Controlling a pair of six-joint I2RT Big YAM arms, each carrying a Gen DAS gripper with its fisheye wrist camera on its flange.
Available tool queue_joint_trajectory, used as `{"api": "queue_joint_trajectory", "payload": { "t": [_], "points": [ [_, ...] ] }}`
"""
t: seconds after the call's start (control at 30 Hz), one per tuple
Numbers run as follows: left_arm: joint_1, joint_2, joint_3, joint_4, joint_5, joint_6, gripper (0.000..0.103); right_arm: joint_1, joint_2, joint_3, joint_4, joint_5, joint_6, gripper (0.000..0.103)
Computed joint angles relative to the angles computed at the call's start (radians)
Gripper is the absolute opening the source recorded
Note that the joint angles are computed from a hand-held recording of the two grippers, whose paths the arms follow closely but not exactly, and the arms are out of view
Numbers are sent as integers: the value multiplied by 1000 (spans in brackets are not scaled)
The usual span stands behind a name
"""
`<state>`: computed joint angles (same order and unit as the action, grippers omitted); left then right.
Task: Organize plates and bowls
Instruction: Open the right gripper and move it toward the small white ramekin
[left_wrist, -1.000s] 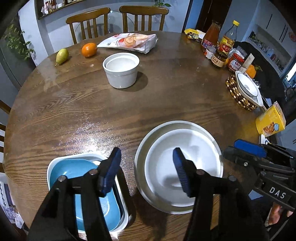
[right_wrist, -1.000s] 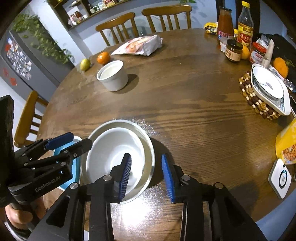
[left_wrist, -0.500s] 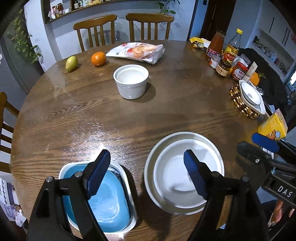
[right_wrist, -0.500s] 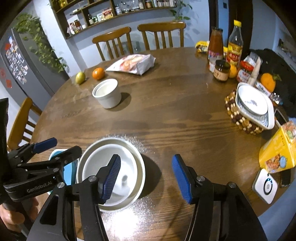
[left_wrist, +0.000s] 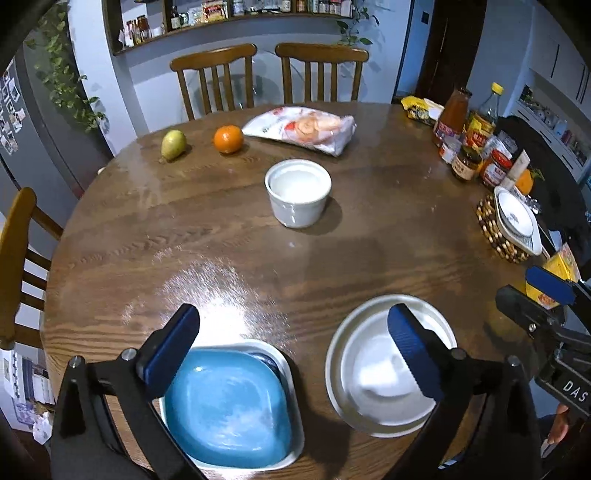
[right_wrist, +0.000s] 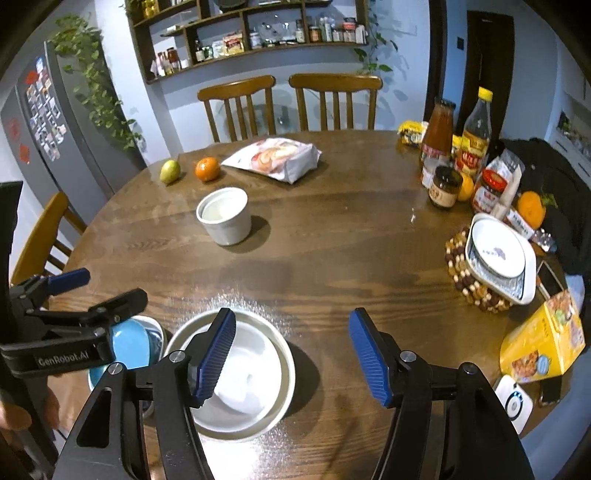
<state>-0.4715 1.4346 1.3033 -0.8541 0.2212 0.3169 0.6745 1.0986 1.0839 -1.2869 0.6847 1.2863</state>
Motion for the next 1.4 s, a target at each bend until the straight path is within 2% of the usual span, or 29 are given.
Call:
{"api": "queue_joint_trajectory", "payload": {
  "t": [0.13,0.3,0.8,1.1,1.3,1.4],
  "points": [
    [-2,-7,22,30,-18,-1,102,-10,6,20,-6,28,-32,71],
    [8,-12,55,67,-20,5,102,-21,14,42,0,58,-68,72],
    [12,12,159,88,-28,-3,102,-71,31,100,30,99,-202,73],
    [-1,41,236,111,-30,-1,102,-136,17,109,131,62,-336,73],
    [-12,135,365,41,-33,-39,102,-234,13,128,228,-6,-448,73],
    [-15,196,436,-13,-28,-66,102,-299,14,124,298,-108,-504,73]
  ]
}}
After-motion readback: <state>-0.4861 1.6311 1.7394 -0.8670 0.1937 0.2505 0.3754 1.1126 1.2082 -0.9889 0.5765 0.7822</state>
